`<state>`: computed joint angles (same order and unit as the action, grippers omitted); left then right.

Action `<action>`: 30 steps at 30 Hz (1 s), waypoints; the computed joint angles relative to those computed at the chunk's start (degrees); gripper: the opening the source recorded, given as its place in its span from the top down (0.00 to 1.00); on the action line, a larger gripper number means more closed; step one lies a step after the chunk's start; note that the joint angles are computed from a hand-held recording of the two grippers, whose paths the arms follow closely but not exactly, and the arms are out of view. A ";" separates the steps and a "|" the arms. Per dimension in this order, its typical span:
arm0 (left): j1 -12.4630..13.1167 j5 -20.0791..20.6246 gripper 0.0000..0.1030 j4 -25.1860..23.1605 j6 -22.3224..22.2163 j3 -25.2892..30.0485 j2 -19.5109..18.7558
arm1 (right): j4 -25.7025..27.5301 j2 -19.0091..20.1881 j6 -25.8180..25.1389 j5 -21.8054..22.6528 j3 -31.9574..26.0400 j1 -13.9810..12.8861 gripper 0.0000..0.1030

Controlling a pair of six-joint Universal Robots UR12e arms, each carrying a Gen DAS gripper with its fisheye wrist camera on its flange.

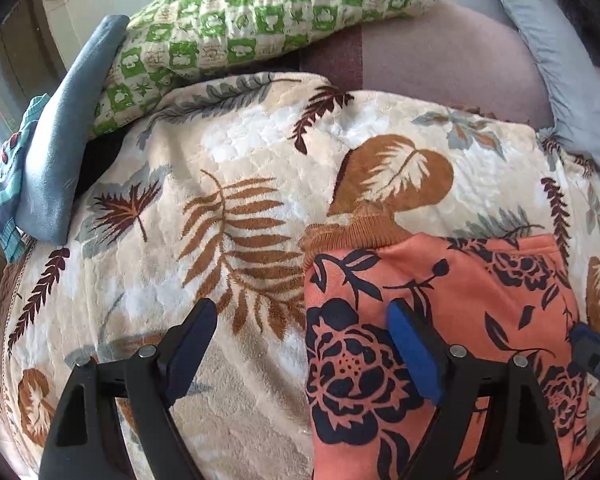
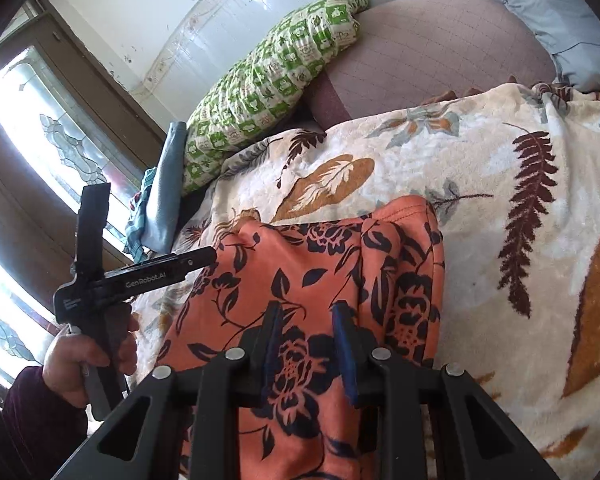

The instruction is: Fold small clothes

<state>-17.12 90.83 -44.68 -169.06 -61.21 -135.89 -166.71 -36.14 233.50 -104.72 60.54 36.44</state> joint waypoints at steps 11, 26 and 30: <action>1.24 -3.72 0.08 3.09 -3.02 -6.53 3.63 | 2.31 -0.91 0.17 -1.45 0.94 0.45 0.72; 2.01 -4.77 0.07 21.48 2.43 -26.75 13.47 | 13.19 -1.14 1.65 -5.91 -1.22 5.02 0.67; 1.94 -4.71 0.07 26.37 2.93 -29.58 15.28 | 10.24 -2.23 4.76 -8.66 0.70 6.02 0.67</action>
<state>-15.19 86.11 -18.31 -166.13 -90.79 -120.61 -156.47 -38.37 238.26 -113.39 61.24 42.46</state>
